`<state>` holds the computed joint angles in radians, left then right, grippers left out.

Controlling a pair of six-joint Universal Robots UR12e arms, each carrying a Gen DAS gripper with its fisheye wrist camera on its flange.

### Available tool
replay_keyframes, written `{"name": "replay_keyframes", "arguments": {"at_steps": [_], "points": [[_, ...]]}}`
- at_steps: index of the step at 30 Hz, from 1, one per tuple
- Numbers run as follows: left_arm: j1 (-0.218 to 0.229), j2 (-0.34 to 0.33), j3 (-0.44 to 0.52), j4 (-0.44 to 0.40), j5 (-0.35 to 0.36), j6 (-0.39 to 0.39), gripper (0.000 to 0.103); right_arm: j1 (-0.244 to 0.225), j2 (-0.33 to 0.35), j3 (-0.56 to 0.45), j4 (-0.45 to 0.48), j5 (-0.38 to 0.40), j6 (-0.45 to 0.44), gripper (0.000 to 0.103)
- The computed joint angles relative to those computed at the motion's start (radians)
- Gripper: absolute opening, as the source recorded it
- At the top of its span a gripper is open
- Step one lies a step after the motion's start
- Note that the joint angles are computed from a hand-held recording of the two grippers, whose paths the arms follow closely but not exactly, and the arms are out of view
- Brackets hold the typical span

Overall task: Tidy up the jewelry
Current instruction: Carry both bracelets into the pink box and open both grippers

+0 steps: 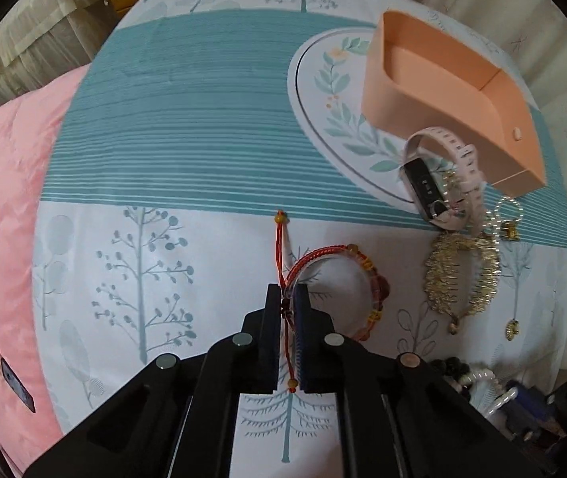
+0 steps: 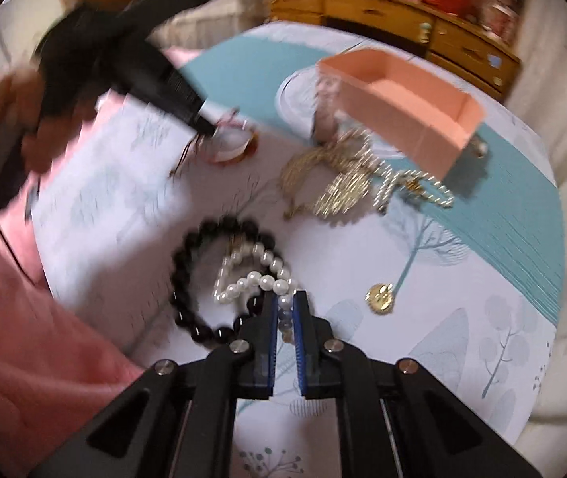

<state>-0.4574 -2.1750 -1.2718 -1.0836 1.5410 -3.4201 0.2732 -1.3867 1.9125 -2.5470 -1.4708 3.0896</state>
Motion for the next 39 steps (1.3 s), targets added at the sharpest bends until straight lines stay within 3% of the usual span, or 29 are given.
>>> {"name": "replay_keyframes", "arguments": {"at_steps": [9,16,18,20,22,23,29,35,39], "points": [[0.007,0.085,-0.021,0.045,-0.055,0.0,0.003,-0.012,-0.012,-0.025,-0.143,0.003,0.063,0.007],[0.006,0.089,0.056,-0.039,-0.079,0.065,0.004,-0.03,-0.002,-0.064,-0.213,0.012,0.089,0.007],[0.011,0.081,0.066,-0.064,-0.104,0.076,0.017,-0.035,0.003,-0.074,-0.234,0.014,0.117,0.007],[0.008,0.071,0.066,-0.083,-0.083,0.073,0.06,-0.042,0.01,-0.084,-0.26,0.017,0.147,0.007],[0.005,0.056,0.058,-0.087,-0.072,0.063,0.081,-0.047,0.017,-0.095,-0.276,0.013,0.167,0.007],[0.004,0.047,0.059,-0.104,-0.06,0.056,0.084,-0.048,0.022,-0.102,-0.285,0.006,0.179,0.007],[0.006,-0.009,0.077,-0.209,-0.013,0.043,0.084,-0.058,0.044,-0.139,-0.297,-0.015,0.22,0.007],[-0.001,-0.036,0.08,-0.2,0.04,0.056,0.084,-0.062,0.064,-0.173,-0.256,-0.03,0.219,0.007],[-0.001,-0.039,0.068,-0.16,0.027,0.067,0.085,-0.064,0.073,-0.182,-0.234,-0.037,0.231,0.007]]}}
